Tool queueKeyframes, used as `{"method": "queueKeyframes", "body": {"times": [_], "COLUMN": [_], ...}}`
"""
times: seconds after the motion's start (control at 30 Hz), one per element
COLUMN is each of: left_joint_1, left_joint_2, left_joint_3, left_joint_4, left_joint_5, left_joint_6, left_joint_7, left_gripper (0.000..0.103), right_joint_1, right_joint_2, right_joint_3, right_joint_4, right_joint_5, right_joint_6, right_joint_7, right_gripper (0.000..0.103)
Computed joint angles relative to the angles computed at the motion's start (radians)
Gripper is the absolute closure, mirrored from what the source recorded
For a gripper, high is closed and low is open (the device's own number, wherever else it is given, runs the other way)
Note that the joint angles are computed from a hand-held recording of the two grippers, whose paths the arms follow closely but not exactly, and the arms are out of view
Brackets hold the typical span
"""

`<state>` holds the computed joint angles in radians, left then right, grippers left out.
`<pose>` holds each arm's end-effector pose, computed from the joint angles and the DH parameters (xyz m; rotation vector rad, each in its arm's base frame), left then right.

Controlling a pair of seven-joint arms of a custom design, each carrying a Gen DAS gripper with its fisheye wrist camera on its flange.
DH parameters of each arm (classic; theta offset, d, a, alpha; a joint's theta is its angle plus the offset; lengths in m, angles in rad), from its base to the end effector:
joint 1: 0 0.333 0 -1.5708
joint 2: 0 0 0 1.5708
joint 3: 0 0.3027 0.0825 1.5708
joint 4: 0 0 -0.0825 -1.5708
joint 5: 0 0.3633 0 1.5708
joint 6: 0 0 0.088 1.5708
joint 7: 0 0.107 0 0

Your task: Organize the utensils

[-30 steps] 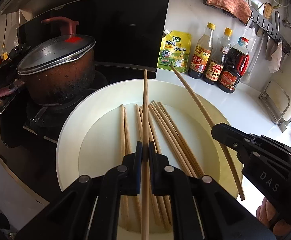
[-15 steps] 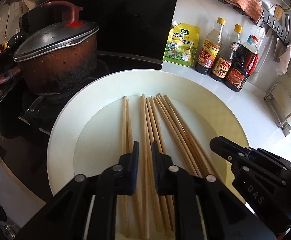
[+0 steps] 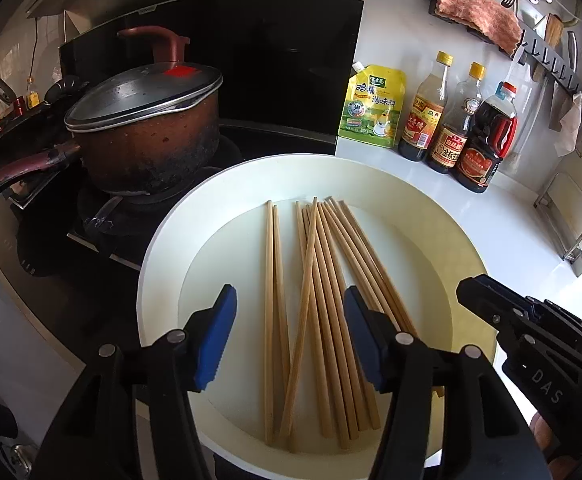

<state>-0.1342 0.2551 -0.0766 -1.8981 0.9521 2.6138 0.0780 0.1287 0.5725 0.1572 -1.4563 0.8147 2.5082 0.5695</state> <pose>0.6093 -0.1457 0.4104 -2.1638 1.2020 -0.6019 0.7002 0.1752 0.4030 -2.0942 0.9991 -0.1362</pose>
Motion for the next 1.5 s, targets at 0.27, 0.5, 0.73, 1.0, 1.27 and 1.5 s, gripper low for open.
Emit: {"method": "queueKeyframes", "body": {"times": [0.27, 0.5, 0.73, 1.0, 1.27, 1.5], "left_joint_1": [-0.025, -0.039, -0.048, -0.053, -0.053, -0.051], "left_joint_2": [-0.031, -0.053, -0.058, -0.061, -0.062, -0.07], "left_joint_3": [-0.013, -0.028, -0.039, -0.043, -0.045, -0.045], "left_joint_4": [-0.016, -0.021, -0.019, -0.017, -0.019, -0.028], "left_joint_5": [0.029, 0.063, 0.082, 0.087, 0.082, 0.093], "left_joint_6": [-0.061, -0.123, -0.156, -0.17, -0.17, -0.177], "left_joint_7": [-0.03, -0.067, -0.096, -0.104, -0.11, -0.134], "left_gripper": [0.044, 0.035, 0.022, 0.01, 0.008, 0.007], "right_joint_1": [-0.022, -0.039, -0.043, -0.04, -0.04, -0.042], "right_joint_2": [-0.051, -0.067, -0.098, -0.11, -0.11, -0.112], "right_joint_3": [0.007, -0.001, -0.001, -0.006, -0.01, -0.008], "right_joint_4": [-0.084, -0.108, -0.154, -0.171, -0.171, -0.176], "right_joint_5": [0.068, 0.098, 0.14, 0.155, 0.154, 0.162], "right_joint_6": [0.048, 0.045, 0.092, 0.115, 0.106, 0.109], "right_joint_7": [-0.069, -0.079, -0.135, -0.16, -0.156, -0.163], "right_gripper": [0.074, 0.064, 0.053, 0.047, 0.046, 0.046]}}
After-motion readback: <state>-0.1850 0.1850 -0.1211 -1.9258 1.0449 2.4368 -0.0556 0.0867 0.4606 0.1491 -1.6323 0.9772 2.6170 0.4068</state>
